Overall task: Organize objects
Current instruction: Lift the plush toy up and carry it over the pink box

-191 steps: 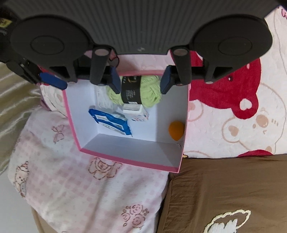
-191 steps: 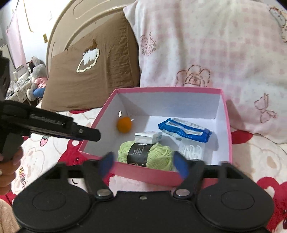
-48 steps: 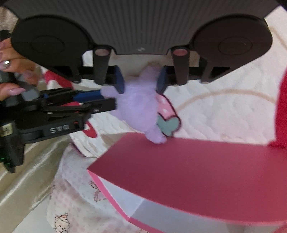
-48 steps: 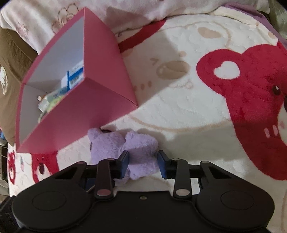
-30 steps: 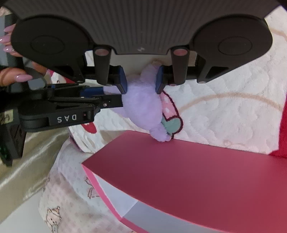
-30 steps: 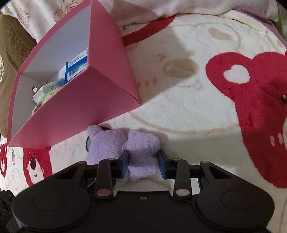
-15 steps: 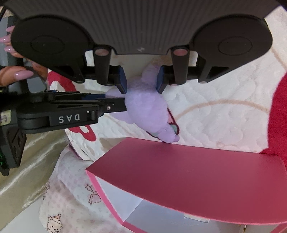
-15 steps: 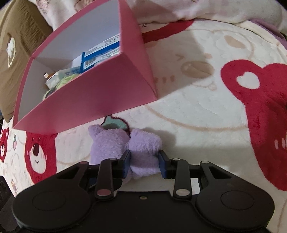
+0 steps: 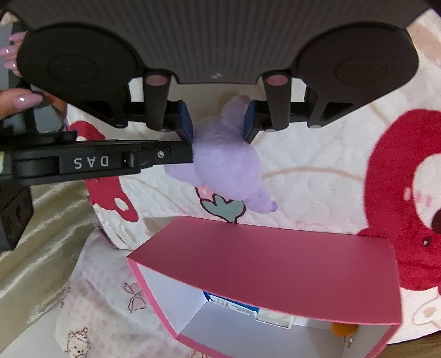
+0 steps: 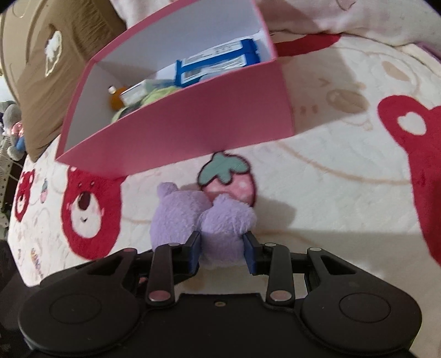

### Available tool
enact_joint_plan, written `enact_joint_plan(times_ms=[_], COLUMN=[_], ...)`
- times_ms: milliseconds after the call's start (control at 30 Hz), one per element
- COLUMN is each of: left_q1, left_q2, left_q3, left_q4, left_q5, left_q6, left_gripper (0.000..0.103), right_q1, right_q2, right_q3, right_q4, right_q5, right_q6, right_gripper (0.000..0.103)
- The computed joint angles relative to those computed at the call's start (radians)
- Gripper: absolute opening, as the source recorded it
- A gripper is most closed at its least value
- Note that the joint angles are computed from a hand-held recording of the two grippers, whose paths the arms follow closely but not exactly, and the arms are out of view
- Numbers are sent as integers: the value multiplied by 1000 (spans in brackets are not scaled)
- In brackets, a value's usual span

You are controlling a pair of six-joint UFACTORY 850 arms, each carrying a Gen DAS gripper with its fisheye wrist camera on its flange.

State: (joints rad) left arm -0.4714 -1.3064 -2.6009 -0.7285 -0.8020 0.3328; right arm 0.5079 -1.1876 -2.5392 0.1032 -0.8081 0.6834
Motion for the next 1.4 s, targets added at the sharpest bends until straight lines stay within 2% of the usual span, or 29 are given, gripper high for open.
enact_joint_plan(times_ms=[133, 367, 567, 767, 900, 1033, 1400], left_q1=[7, 17, 25, 29, 41, 41, 46], left_q2=[94, 221, 298, 346, 380, 432, 500], left_q3=[141, 339, 435, 483, 527, 583, 607], left_q4=[-24, -125, -174, -170, -166, -157, -152], left_q5=[48, 111, 125, 114, 91, 109, 119], left_q6=[80, 231, 301, 324, 337, 366, 406], left_gripper=[36, 38, 38, 38, 38, 38, 38], right_q1=[1, 9, 16, 37, 50, 69, 109], right_q2=[60, 136, 209, 275, 295, 297, 367], right_q3=[108, 232, 339, 429, 451, 430, 462], right_q4=[90, 141, 202, 171, 184, 115, -110], right_q5=[73, 183, 255, 346, 343, 321, 376], right_q6=[-52, -92, -159, -164, -195, -153, 16], right_gripper=[39, 39, 39, 39, 38, 36, 35])
